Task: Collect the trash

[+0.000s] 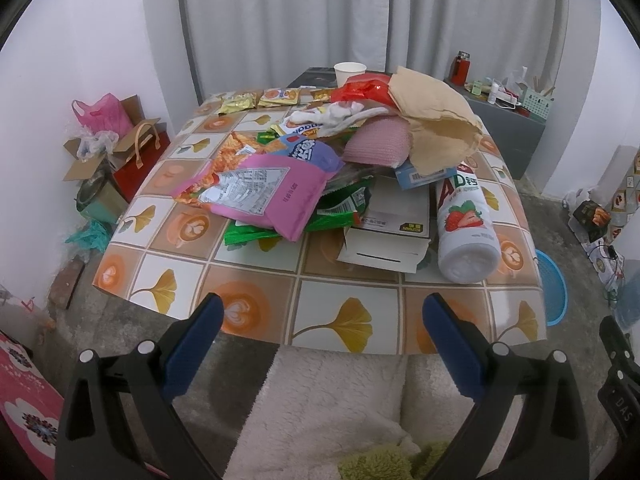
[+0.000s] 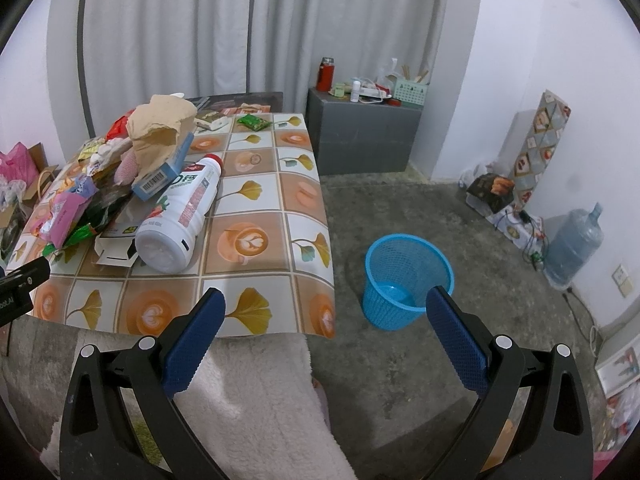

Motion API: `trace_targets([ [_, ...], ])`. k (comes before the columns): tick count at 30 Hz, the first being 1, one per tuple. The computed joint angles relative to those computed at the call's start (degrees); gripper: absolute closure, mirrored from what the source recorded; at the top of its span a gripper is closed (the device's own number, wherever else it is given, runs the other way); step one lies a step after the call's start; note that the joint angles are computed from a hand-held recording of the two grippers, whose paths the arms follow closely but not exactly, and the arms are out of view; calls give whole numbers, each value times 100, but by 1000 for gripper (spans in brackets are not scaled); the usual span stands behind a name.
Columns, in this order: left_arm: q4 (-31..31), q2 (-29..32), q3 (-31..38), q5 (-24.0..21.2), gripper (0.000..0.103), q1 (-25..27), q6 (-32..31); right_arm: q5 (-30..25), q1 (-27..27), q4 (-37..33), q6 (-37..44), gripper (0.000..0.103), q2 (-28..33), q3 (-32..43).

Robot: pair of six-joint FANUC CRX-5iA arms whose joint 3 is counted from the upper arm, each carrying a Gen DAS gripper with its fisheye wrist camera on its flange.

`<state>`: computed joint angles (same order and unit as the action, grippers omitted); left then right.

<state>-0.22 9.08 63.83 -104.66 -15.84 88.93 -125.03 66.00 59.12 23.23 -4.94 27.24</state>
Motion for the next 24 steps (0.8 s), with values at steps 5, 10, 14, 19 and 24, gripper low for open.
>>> trace_targets([
  [5,-8,0,3,-2,5,3,-5,1,-6,-4,2,7,0,6],
  [10,-12,4,10,-6,5,4,-9,28,-28,-23,-7,7,-13,-34],
  [14,9,15,10,-21,5,41,-14,53,-50,-46,-24,7,-25,-67],
  [19,-40,2,-23,-8,5,13,4,50,-42,-38,-34,7,-22,-66],
  [24,-35,8,-13,-12,5,16,1,16,-17,-27,-16,7,1,-15],
])
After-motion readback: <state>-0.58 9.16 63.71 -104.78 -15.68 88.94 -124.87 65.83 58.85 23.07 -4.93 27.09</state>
